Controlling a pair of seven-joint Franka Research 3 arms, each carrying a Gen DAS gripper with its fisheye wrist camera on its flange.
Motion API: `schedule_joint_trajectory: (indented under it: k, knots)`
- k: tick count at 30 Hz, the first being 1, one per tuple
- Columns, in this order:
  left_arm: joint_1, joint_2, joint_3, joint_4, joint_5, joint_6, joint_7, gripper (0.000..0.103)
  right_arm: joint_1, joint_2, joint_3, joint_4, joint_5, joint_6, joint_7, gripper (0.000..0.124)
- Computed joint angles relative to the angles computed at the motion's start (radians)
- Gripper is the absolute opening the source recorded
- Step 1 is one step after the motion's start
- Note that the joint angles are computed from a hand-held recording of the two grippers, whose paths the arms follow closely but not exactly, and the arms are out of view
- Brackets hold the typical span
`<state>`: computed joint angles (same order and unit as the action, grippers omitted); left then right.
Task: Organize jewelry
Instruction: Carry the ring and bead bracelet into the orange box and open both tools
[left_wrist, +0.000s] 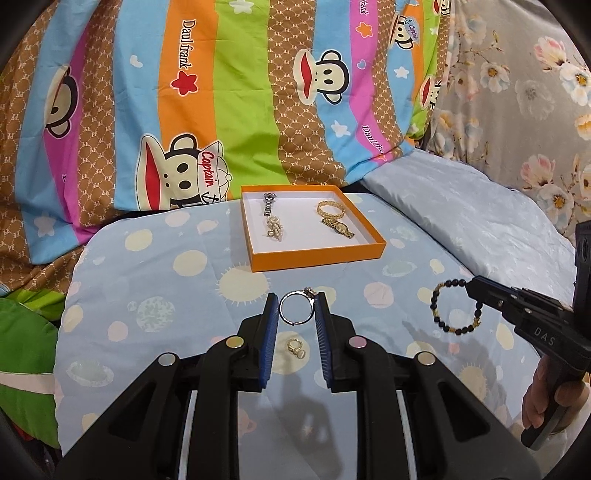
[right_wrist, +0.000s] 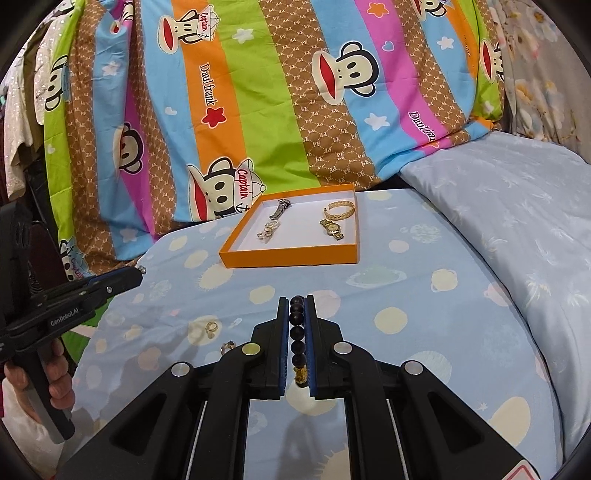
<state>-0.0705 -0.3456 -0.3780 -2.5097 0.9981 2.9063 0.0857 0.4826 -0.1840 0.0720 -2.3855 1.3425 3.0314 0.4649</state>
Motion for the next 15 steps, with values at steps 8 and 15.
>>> schedule_joint_trajectory:
  k: [8, 15]
  knots:
    - [0.014, 0.055, 0.002, 0.068, 0.050, -0.042, 0.007, 0.020, -0.032, 0.049, -0.003, 0.079, -0.128, -0.042, 0.082, 0.007]
    - [-0.002, 0.235, 0.060, 0.250, 0.176, -0.102, -0.039, 0.020, -0.094, 0.246, 0.025, 0.312, -0.361, -0.061, 0.272, 0.007]
